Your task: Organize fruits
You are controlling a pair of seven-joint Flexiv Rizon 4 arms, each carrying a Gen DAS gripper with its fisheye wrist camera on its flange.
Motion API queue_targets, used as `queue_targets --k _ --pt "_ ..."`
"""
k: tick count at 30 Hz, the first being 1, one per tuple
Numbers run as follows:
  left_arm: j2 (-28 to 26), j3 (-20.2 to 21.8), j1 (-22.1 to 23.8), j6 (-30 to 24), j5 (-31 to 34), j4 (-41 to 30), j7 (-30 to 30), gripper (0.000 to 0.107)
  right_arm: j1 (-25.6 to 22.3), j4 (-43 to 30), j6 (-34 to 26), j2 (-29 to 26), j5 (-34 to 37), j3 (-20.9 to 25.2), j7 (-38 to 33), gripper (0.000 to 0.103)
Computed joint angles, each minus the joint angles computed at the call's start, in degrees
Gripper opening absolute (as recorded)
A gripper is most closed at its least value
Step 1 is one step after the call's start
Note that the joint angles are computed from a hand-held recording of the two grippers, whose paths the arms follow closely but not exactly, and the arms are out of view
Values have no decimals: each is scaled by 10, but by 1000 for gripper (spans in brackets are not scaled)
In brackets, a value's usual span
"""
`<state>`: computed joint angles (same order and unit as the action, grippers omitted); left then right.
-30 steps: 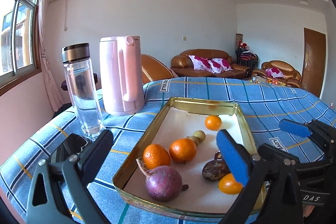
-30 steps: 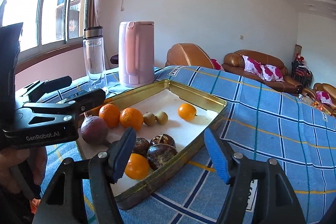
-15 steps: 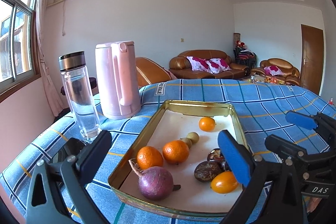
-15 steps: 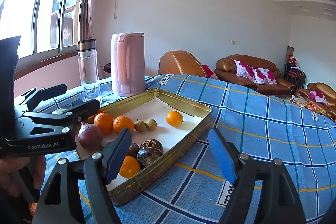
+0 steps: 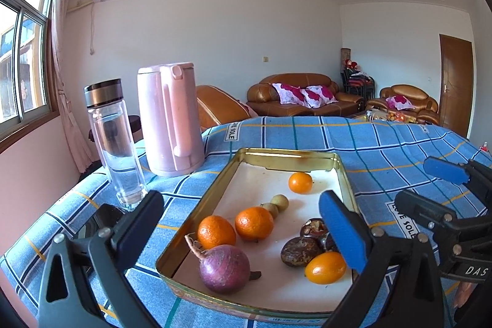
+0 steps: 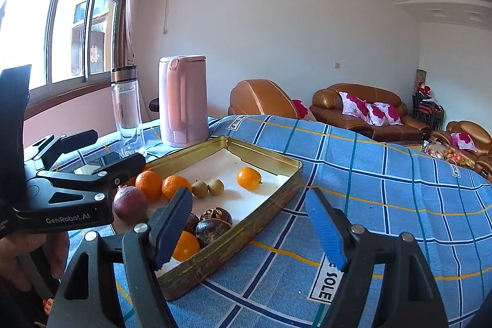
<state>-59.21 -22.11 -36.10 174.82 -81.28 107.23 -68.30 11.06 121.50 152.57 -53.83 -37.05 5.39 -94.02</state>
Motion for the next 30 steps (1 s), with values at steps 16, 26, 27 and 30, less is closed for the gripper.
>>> queue_targets --k 16,26,27,30 --pt "-3 -7 1 -11 -2 -23 32 103 -14 -1 3 -1 -19 -1 8 77" --pt "-5 -4 -10 2 5 -38 52 103 -20 3 11 1 -24 -4 7 77" --pt "-8 -4 -13 9 4 -45 57 103 -21 3 12 1 -24 -4 7 77" --pt "-15 -8 -14 25 -2 -60 71 103 -23 2 13 0 -27 -5 10 77"
